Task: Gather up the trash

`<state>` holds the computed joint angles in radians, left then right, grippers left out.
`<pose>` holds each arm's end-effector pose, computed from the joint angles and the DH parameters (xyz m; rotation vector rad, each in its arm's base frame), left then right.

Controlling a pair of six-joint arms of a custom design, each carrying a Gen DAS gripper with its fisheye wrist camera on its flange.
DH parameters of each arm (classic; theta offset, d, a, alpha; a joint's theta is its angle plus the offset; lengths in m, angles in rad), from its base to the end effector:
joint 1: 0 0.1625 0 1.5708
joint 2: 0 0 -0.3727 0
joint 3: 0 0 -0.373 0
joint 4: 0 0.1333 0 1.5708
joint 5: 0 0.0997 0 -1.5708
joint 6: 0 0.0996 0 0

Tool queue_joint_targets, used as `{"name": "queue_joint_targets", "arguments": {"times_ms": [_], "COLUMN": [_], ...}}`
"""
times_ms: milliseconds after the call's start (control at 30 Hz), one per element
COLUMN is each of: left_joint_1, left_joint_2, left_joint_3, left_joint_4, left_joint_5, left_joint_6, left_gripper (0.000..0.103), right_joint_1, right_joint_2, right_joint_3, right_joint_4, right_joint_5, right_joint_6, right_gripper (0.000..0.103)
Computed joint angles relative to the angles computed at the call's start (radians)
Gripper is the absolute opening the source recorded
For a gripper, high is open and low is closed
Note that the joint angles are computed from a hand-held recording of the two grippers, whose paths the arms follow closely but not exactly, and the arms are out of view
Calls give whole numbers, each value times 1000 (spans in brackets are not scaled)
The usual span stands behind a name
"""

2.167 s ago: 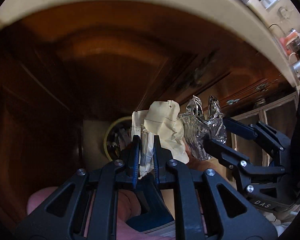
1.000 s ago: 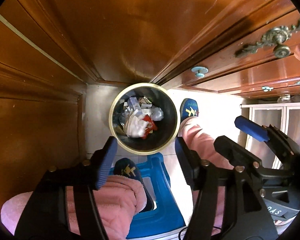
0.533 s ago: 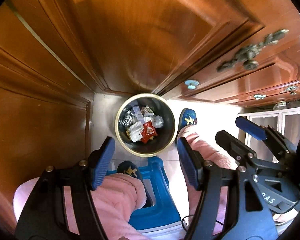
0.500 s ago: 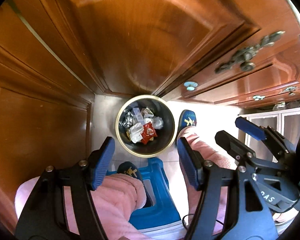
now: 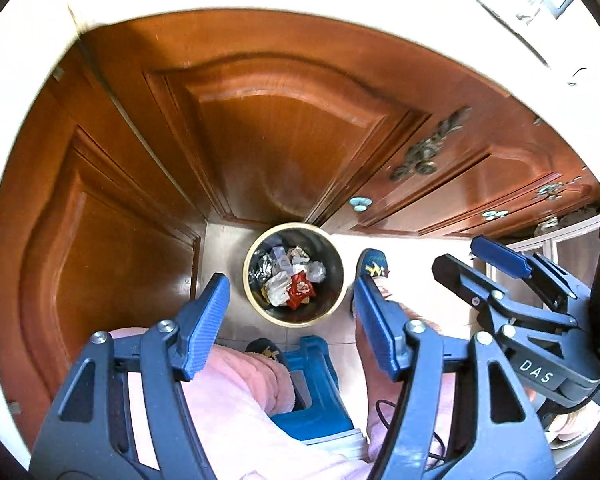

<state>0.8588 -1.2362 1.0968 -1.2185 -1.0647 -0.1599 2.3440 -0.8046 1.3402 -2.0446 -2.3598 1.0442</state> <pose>-0.2355 -0.5508 0.4601 0.7764 2.4777 -0.0320 0.5158 -0.4389 0.1645 -0.3060 -2.4826 0.7738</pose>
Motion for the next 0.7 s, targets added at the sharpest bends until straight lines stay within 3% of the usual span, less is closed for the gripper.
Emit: {"name": "queue_joint_targets", "arguments": {"times_ms": [400, 700], "left_joint_1": [-99, -170], "left_joint_2": [-4, 2], "left_joint_3": [-119, -229], "left_joint_4": [13, -11], "left_joint_5": [46, 110], "left_joint_6": [29, 27], "left_gripper": [62, 62], "right_joint_1": [110, 187], "right_joint_2": [74, 232], "right_joint_3": [-289, -658], "right_joint_4": [240, 531], "right_joint_5": [-134, -281], "right_joint_6": [84, 136], "right_gripper": [70, 79]}}
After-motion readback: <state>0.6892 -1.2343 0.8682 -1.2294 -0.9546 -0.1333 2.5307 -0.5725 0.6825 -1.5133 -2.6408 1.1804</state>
